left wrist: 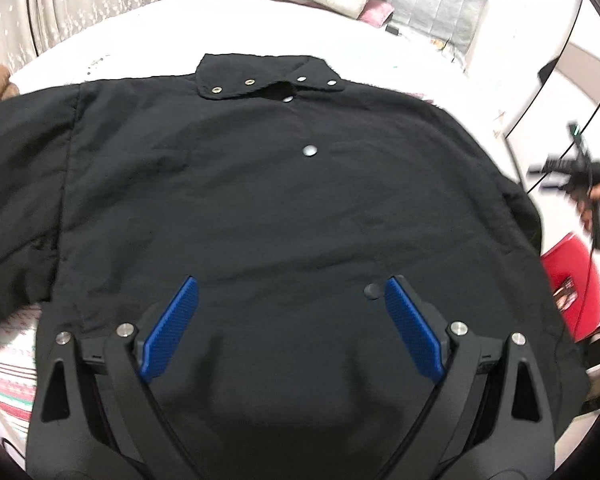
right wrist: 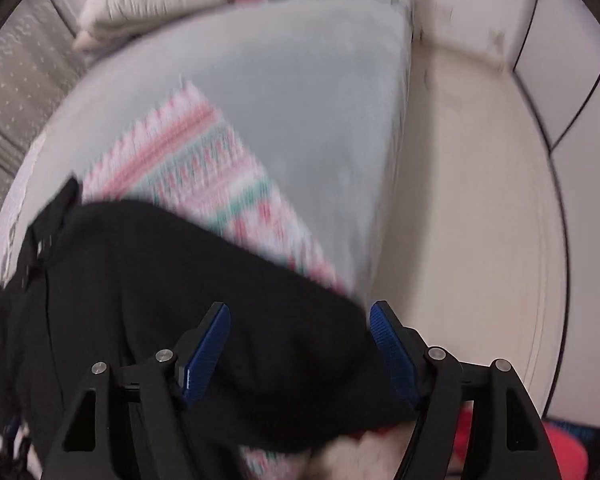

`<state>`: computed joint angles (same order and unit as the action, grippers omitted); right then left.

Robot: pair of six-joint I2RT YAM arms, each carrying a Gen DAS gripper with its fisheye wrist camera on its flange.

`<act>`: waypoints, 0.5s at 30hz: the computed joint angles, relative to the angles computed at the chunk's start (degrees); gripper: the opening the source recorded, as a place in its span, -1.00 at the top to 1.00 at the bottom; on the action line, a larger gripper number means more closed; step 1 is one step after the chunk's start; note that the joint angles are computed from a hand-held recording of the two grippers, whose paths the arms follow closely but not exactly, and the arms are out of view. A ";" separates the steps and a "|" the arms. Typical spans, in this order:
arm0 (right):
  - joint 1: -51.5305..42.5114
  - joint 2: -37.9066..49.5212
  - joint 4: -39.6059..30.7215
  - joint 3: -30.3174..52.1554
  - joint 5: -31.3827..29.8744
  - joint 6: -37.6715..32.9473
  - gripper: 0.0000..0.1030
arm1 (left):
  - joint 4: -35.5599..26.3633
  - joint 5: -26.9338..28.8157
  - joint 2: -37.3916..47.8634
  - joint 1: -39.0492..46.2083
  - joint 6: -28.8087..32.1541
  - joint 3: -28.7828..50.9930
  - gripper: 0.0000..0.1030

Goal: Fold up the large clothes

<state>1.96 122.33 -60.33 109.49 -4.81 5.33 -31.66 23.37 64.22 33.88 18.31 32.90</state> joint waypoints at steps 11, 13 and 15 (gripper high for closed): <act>1.71 3.61 5.88 0.20 4.89 -25.46 -0.42 | 7.72 5.71 3.33 3.10 -1.79 -5.62 -0.83; 2.38 7.68 4.78 3.98 2.80 -26.32 -0.42 | 9.48 5.91 4.54 3.34 -2.45 -6.00 -0.83; 3.55 11.99 4.86 7.88 1.83 -25.87 -0.40 | 10.59 6.01 6.18 3.66 -2.69 -6.06 -0.83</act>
